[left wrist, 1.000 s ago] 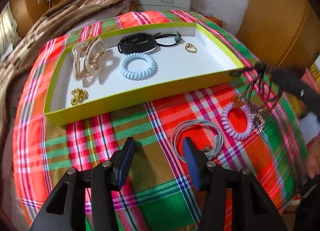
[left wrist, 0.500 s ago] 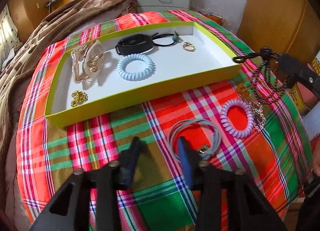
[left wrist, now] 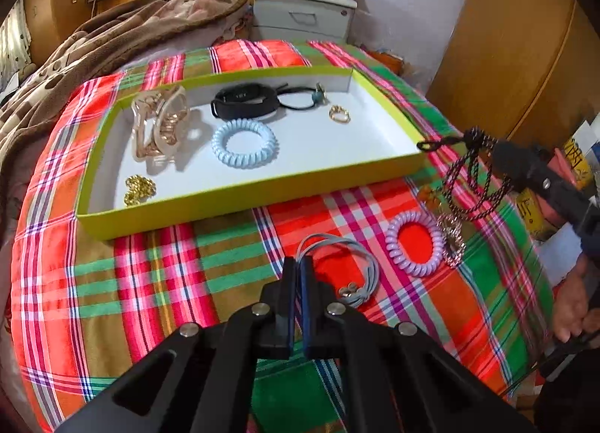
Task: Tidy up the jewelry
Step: 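Close the left tool on the grey hair ties while the right tool lifts the beaded bracelets, then carry the grey hair ties with the left tool while the right tool lowers the beaded bracelets into the box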
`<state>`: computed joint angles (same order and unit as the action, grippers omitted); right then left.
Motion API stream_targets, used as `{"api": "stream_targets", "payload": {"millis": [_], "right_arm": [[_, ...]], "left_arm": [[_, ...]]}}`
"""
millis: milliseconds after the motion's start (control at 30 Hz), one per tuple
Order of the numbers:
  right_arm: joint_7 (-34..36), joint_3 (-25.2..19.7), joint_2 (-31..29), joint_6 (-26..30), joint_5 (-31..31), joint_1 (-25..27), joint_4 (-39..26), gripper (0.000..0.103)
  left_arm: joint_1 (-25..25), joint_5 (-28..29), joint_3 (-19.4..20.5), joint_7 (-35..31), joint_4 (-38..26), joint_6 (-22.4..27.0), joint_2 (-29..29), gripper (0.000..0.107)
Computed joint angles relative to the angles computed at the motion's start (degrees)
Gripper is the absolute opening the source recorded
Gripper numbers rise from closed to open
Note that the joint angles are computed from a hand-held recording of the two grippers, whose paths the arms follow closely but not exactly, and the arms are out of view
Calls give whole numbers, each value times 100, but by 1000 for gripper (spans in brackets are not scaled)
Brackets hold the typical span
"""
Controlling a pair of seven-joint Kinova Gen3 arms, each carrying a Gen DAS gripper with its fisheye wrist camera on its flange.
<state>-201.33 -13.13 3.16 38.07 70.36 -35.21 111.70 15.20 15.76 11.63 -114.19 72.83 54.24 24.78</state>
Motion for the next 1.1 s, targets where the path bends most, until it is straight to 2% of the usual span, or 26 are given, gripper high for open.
{"api": "stream_targets", "payload": {"millis": [167,700,1100], "right_arm": [[-38,-17,-8,74,39,-20,-17,7],[157,-44,-11,288,-12,-51,-197,7],[718,163,187,140,-267,68,-609,7]], "left_arm": [[-197,318,115,-276,114,-92,-129,2],[-323,690,117,-582,50,-154,-281,2],[-332,649,73,-384,-624,-30,11,2]]}}
